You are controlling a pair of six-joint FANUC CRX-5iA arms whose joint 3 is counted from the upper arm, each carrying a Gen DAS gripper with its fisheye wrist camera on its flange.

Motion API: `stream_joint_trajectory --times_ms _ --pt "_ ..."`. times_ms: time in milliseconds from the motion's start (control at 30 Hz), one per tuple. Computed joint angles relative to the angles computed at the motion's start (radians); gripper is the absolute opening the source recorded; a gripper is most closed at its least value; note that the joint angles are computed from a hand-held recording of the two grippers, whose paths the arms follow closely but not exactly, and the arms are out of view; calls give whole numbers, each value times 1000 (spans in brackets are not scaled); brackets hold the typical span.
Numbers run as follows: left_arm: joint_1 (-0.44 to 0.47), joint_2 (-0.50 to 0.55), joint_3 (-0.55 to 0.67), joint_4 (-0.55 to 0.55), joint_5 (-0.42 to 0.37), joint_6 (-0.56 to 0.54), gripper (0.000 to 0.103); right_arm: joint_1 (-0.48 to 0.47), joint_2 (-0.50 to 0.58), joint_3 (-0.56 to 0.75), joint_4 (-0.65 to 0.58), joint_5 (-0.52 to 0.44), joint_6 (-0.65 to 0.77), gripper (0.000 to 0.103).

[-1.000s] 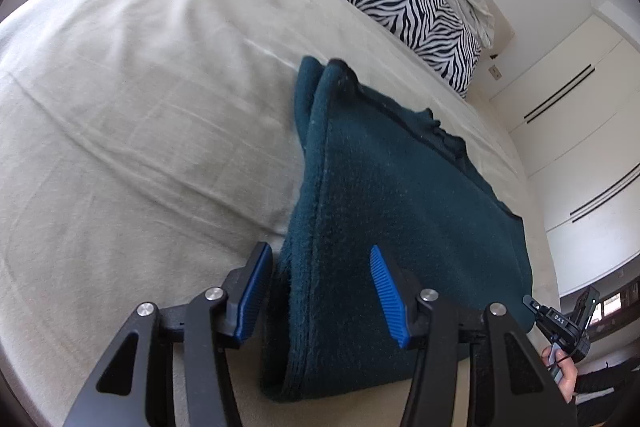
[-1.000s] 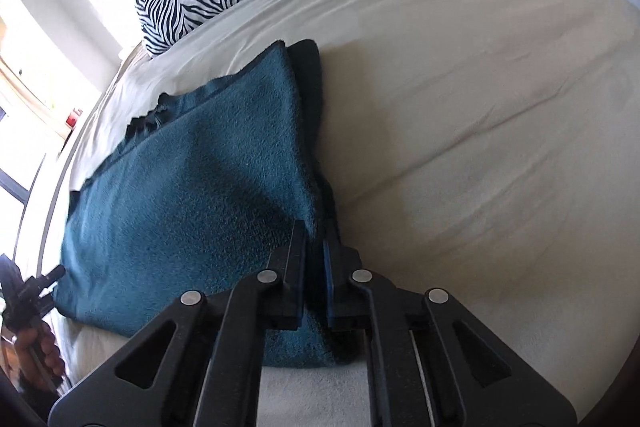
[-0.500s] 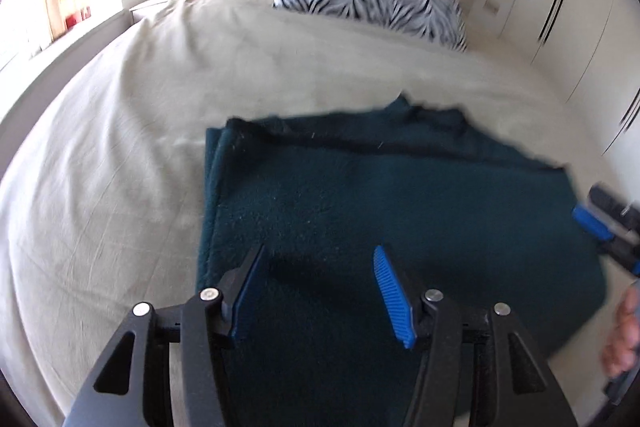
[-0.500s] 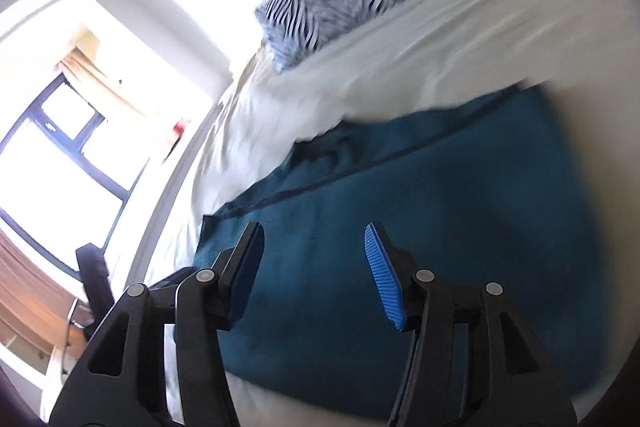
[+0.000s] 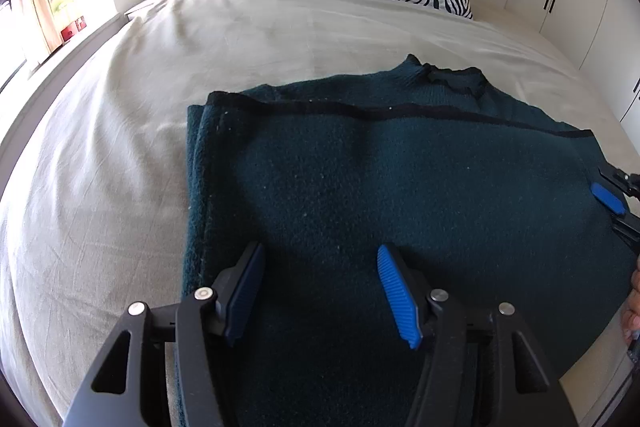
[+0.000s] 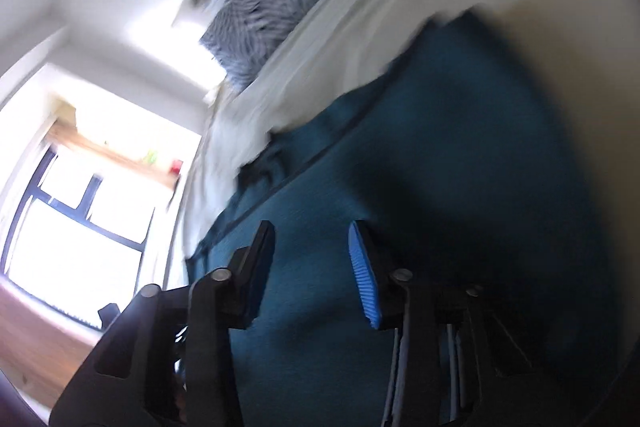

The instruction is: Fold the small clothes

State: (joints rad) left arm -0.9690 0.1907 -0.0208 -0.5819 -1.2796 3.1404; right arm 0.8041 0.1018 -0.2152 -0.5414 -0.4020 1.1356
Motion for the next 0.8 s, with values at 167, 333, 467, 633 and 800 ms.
stream_joint_trajectory --times_ms 167,333,467,633,800 --pt "2 13 15 1 -14 -7 63 71 -94 -109 213 69 -214 42" --pt "4 25 29 0 -29 -13 63 116 -31 50 -172 -114 255 43" --pt "-4 30 41 0 -47 -11 63 143 78 149 -324 -265 402 44" --pt "-60 36 85 -8 -101 20 63 128 100 136 -362 -255 427 44" --pt "-129 52 114 -13 -4 56 63 41 6 19 -381 -189 396 44"
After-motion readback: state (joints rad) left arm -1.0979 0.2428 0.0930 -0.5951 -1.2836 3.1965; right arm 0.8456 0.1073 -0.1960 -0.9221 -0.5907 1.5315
